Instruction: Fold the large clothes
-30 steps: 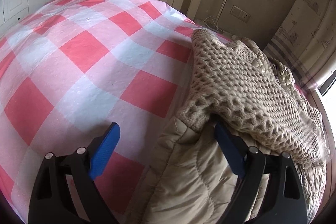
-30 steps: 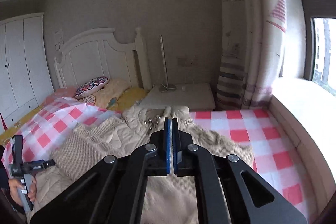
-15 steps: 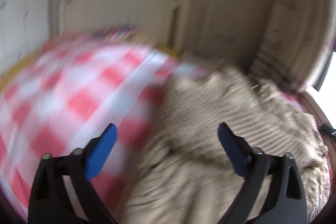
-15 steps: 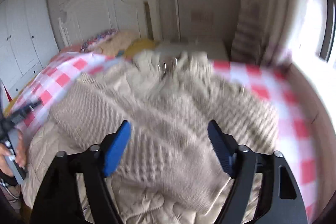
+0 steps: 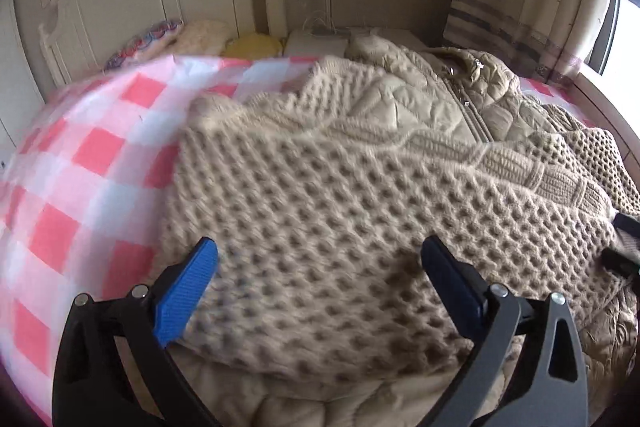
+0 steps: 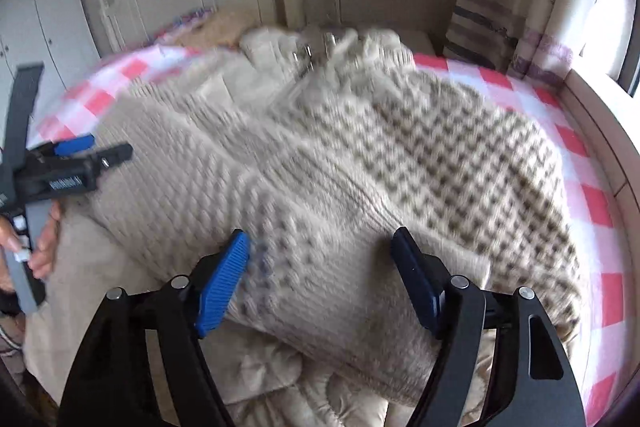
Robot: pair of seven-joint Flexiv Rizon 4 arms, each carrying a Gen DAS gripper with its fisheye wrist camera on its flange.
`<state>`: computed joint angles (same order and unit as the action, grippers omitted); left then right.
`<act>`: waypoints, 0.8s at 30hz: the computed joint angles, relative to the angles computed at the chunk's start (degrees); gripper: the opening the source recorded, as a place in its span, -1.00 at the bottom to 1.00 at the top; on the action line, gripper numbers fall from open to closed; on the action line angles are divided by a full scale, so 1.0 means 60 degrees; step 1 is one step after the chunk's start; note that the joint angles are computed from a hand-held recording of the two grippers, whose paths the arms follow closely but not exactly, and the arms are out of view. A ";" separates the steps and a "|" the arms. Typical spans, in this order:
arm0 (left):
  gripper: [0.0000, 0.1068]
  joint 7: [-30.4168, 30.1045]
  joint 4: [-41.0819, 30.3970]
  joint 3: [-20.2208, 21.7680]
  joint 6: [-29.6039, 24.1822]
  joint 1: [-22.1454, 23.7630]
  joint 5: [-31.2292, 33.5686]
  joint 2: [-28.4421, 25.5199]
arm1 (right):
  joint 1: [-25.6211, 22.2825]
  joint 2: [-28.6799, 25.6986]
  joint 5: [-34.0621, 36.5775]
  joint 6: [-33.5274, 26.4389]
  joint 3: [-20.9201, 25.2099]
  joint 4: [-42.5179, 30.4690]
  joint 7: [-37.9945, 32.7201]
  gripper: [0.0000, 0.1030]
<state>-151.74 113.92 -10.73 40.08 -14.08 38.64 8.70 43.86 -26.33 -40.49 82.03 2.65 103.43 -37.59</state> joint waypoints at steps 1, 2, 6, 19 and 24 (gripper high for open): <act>0.88 -0.0147 -0.0127 -0.0098 -0.0166 0.0023 0.0314 0.0112 | 0.0003 0.0031 -0.0021 0.0298 -0.0088 0.0045 0.0117 0.38; 0.88 -0.0253 -0.0219 -0.0138 -0.0178 0.0059 0.0487 0.0150 | 0.0032 0.0048 -0.0044 0.0486 -0.0216 0.0046 0.0226 0.38; 0.88 -0.0276 -0.0658 -0.0022 -0.0098 0.0266 0.0412 -0.0025 | -0.0336 -0.0228 0.0426 0.0038 0.0165 -0.0553 -0.0152 0.38; 0.89 0.0532 -0.0338 0.0700 0.0684 0.0268 -0.0241 -0.0904 | -0.1949 -0.0475 0.3785 0.0099 0.2198 -0.0513 -0.3636 0.29; 0.89 0.0377 -0.0280 0.0759 0.0799 0.0243 -0.0171 -0.0862 | -0.1390 -0.0152 0.3657 0.0307 0.1712 -0.0023 -0.3918 -0.68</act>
